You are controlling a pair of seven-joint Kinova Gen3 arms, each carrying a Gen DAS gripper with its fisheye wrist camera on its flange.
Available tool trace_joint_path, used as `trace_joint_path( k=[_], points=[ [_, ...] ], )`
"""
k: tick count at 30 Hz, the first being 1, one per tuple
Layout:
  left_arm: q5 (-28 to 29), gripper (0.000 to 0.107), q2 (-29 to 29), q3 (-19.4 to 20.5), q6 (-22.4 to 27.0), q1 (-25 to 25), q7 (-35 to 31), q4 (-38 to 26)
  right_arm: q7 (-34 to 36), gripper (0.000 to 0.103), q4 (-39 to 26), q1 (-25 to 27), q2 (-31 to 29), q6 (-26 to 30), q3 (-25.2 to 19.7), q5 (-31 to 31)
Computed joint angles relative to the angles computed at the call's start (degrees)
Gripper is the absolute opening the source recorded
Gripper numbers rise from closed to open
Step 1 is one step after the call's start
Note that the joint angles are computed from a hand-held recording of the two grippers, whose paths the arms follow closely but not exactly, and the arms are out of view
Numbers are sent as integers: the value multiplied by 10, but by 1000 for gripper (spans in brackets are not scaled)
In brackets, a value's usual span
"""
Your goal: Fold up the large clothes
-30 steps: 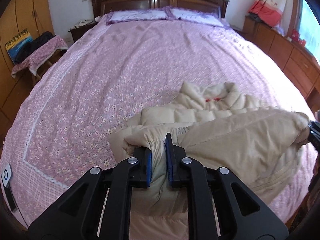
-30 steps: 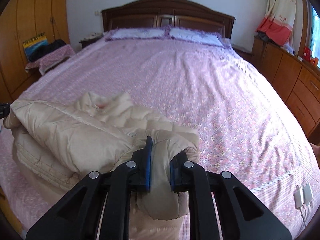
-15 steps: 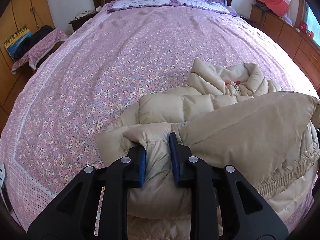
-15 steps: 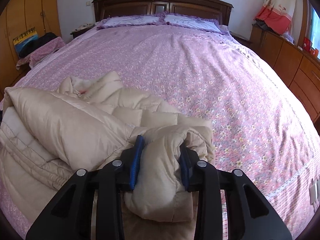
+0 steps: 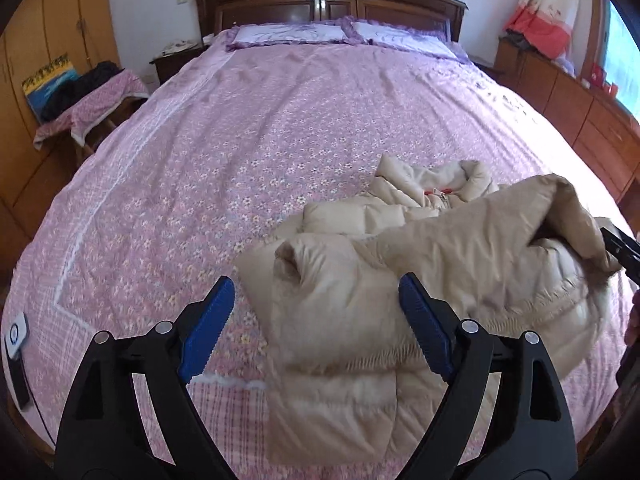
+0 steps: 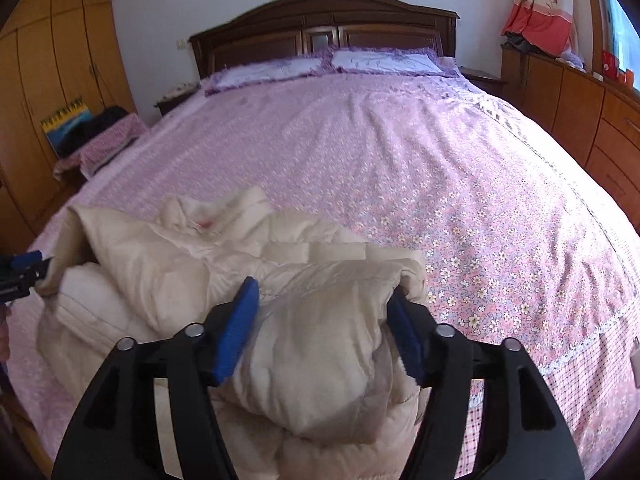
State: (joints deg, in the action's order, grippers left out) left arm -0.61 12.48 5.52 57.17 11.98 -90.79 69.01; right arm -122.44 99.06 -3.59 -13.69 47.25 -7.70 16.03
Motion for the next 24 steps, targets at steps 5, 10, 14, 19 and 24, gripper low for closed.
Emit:
trace_joint_path(
  k=[5, 10, 14, 19, 24],
  points=[
    [-3, 86, -53, -6, -33, -10, 7, 65, 13, 83, 17, 2, -42, -9, -1, -1],
    [-6, 88, -79, -8, -40, -23, 23, 111, 30, 86, 32, 12, -71, 21, -2, -24],
    [22, 88, -74, -5, -33, -36, 4, 128, 24, 86, 64, 17, -89, 35, -2, -53],
    [17, 89, -59, -2, -43, -30, 16, 147, -6, 86, 98, 24, -92, 33, -1, -86],
    [12, 89, -36, -2, -49, -23, 39, 146, -45, 87, 112, 29, -81, 26, -10, -95]
  ],
)
